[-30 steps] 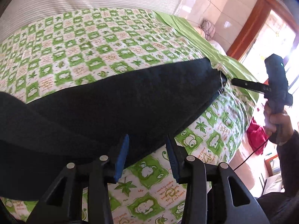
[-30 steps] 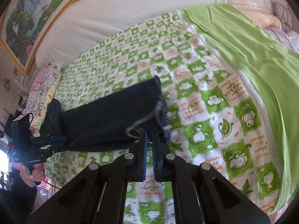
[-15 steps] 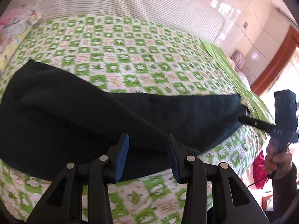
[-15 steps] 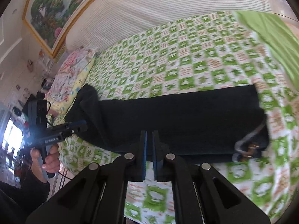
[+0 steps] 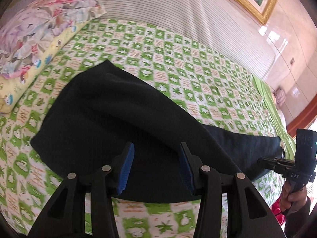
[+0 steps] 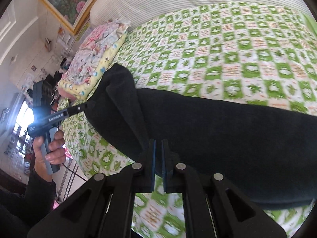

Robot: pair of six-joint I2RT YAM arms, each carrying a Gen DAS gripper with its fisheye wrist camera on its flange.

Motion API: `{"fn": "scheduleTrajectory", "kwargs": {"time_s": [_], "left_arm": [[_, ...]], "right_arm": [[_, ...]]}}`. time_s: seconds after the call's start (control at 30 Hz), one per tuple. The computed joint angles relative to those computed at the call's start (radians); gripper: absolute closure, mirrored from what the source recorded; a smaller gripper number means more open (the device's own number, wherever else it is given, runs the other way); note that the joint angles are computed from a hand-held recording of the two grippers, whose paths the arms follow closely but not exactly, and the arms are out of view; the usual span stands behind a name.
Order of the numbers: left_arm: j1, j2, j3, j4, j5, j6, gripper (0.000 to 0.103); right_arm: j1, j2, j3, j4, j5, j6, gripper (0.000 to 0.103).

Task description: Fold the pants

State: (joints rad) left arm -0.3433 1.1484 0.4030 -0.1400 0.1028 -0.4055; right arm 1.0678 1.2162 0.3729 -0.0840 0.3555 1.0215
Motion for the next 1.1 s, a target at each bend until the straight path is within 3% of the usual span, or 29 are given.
{"fn": "scheduleTrajectory", "kwargs": {"time_s": [0.2,0.47,1.03,1.07,1.1], "left_arm": [[0.135,0.033,0.056,-0.043,0.023,0.104,0.055],[0.281,0.182,0.207,-0.077,0.095,0.252,0.052],[0.336,0.504,0.512,-0.147,0.073,0.396,0.049],[0.335,0.512,0.521,-0.151,0.076,0.399,0.049],[0.338,0.530,0.536,-0.154,0.079,0.402,0.049]], "right_arm": [[-0.074,0.172,0.065,0.129,-0.103,-0.075,0.097],[-0.145,0.306,0.147,0.193,-0.192,-0.146,0.097],[-0.245,0.494,0.315,0.220,-0.311,-0.248,0.096],[-0.248,0.502,0.327,0.214,-0.313,-0.254,0.092],[-0.251,0.513,0.345,0.201,-0.313,-0.261,0.076]]}}
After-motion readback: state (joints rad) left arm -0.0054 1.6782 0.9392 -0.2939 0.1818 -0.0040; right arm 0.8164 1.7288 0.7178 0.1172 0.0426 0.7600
